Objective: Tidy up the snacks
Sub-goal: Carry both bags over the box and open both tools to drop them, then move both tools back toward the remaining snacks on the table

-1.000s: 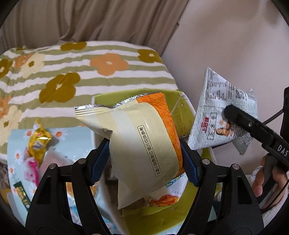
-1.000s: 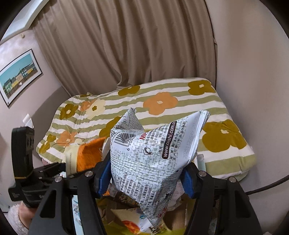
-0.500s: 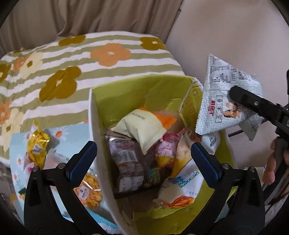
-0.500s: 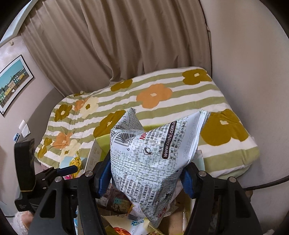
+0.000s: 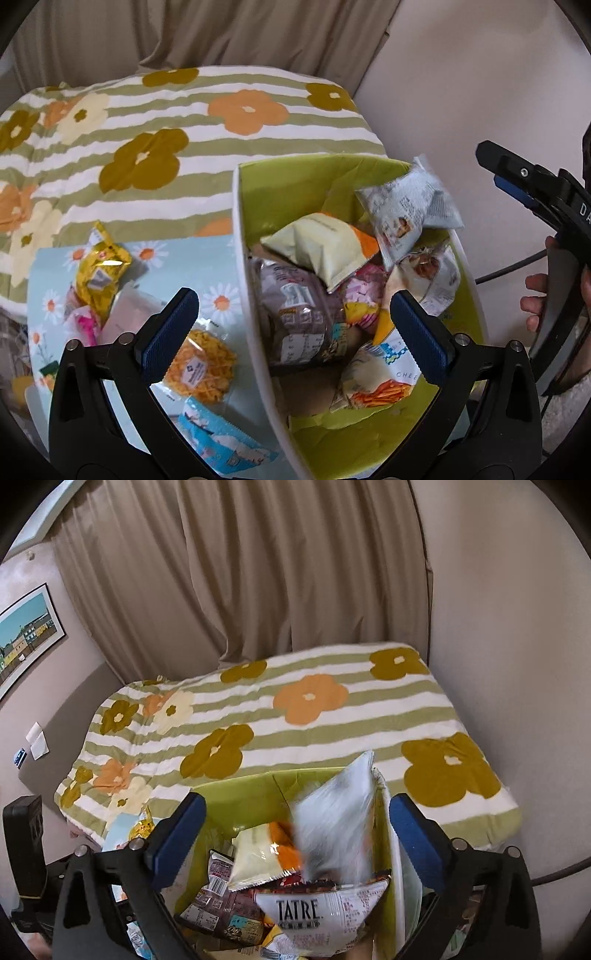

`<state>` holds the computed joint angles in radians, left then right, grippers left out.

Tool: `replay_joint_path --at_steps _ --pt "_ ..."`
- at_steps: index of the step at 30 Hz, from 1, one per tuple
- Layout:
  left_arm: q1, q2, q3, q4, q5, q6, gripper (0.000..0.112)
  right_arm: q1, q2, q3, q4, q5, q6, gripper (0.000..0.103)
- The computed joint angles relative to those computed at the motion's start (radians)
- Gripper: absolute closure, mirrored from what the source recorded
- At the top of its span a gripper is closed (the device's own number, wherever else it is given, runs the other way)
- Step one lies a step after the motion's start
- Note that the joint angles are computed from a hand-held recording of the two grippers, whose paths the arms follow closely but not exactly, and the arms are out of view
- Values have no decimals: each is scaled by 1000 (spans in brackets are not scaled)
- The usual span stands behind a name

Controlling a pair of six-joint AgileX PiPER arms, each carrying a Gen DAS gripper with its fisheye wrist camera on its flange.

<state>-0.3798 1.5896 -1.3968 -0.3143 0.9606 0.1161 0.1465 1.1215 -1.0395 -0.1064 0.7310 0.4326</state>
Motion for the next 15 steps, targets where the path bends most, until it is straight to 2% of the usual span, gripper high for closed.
replay_joint_path --at_steps 3,7,11,15 --pt "3 -33 30 -4 -8 8 10 1 -45 30 19 -2 -6 4" --pt "0 -73 58 9 -12 -2 10 -1 -86 39 68 47 -34 4" --pt "2 -127 84 7 -9 -18 10 36 -123 32 64 102 -22 4" --pt "13 -201 104 38 0 -44 10 117 -153 3 -2 156 23 4"
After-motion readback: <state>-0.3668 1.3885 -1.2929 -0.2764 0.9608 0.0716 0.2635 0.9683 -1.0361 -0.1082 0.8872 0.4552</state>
